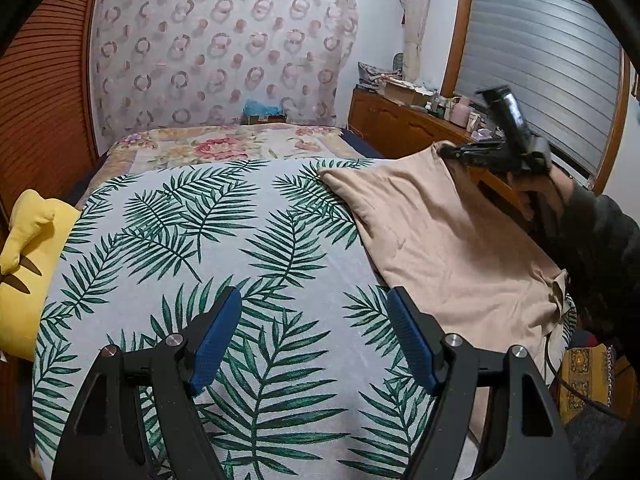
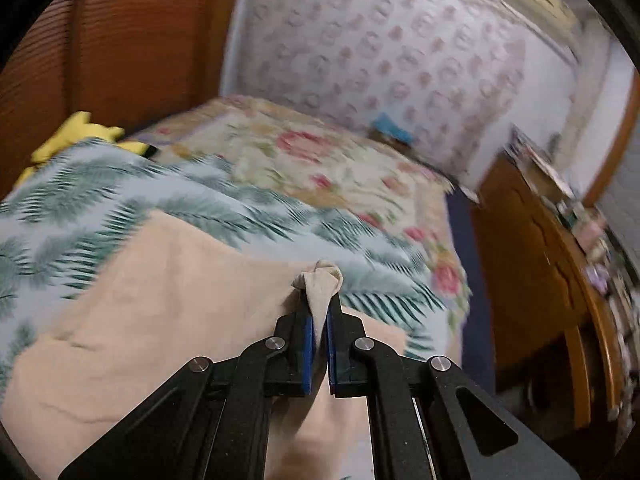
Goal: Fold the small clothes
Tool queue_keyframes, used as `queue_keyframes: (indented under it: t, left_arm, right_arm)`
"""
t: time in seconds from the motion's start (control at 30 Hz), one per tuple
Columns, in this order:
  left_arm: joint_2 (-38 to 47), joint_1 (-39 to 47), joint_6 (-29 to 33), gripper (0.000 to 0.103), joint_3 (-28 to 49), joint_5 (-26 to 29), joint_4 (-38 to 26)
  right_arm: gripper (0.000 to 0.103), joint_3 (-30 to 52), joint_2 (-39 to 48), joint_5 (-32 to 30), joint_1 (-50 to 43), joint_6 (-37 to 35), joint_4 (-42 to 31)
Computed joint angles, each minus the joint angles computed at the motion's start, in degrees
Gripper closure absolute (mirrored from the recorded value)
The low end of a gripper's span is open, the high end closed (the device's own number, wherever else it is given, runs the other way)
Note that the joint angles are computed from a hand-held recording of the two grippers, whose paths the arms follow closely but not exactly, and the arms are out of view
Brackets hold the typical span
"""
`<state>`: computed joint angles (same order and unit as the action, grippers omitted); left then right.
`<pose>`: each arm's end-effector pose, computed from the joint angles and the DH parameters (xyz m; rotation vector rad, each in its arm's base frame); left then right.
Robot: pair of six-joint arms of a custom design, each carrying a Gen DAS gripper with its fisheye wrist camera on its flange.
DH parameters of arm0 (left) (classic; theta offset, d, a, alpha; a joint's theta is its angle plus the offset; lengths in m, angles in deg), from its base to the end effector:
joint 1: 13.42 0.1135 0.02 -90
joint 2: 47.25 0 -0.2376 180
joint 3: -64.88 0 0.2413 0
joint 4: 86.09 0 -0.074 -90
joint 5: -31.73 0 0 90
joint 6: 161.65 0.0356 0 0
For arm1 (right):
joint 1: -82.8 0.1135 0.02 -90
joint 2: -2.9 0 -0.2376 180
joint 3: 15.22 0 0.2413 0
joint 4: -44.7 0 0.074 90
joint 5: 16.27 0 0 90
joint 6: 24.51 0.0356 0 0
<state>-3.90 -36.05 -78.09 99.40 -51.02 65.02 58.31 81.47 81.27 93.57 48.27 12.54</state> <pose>0.1572 -0.0704 0.1727 0.3869 2.2222 -0.4159 0.2959 0.0515 0.2591 -0.4665 2.1719 -0.2081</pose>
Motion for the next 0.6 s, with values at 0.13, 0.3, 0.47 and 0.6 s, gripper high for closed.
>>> queue_keyframes:
  t: [0.13,0.3,0.47,0.6]
  left_arm:
    - [0.69,-0.77,-0.31,0.027,-0.13,-0.30,0.33]
    - [1.57,-2.55,-0.77,0.027,-0.20,-1.36,0.67]
    - [2.49,-5.29,-1.70,0.027,0.13,-2.74,1.08]
    - [3.52,-7.66,-2.33,0.027,0.49,-3.68,1.74]
  right_arm:
    - [0.098,2.80,7.06,3.43,-0.75,4.08,0.72]
    - [0.094,5.11,9.49,4.72,0.04,7.50,0.78]
    - [0.064,4.43,5.43,4.31,-0.64,8.35,-1.71]
    - [0.059,-1.42,-4.40,2.51,-1.63,7.68,-4.41]
